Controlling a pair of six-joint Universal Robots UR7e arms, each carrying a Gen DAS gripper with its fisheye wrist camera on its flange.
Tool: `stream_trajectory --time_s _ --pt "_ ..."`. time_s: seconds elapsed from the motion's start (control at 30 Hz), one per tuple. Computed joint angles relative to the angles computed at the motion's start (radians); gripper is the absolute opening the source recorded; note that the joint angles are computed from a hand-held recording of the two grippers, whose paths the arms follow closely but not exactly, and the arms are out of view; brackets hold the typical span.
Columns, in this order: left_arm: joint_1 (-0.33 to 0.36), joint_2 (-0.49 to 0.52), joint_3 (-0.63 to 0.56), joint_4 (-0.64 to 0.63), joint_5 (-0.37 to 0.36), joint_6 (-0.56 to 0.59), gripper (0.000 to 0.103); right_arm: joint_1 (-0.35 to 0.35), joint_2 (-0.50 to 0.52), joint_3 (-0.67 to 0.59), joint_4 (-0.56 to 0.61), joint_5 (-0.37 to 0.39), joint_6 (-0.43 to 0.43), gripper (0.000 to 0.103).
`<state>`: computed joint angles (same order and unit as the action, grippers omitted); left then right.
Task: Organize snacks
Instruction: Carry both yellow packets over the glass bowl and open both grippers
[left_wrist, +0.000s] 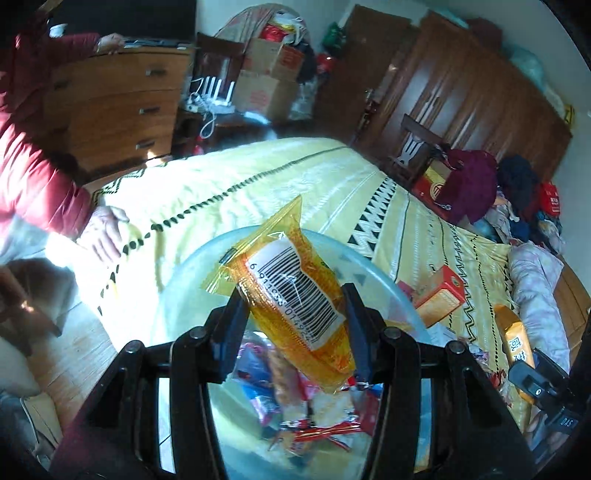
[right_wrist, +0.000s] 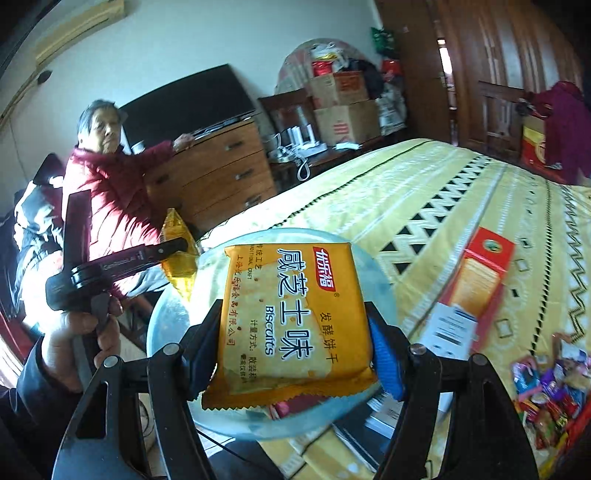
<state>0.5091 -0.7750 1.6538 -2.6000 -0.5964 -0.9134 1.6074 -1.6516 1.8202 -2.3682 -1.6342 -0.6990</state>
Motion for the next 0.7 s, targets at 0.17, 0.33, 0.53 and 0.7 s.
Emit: stream_trajectory --time_s 0.17,0.33,0.53,0.7 --pt "0.010 0.009 -0.008 0.028 -0.030 -0.018 0.050 0.049 0.078 0.002 -0.014 -0.036 0.015 0.074" --pt "0.023 0.005 0.000 0.006 -0.051 -0.005 0.050 0.055 0.114 0.003 -0.006 -0.041 0.017 0.074" --pt "0.036 -0.038 0.061 -0.006 -0.079 0.002 0.051 0.051 0.127 0.016 0.007 -0.044 0.027 0.074" --pt "0.043 -0.046 0.067 -0.002 -0.098 -0.001 0.051 0.060 0.141 0.024 0.004 -0.052 0.038 0.074"
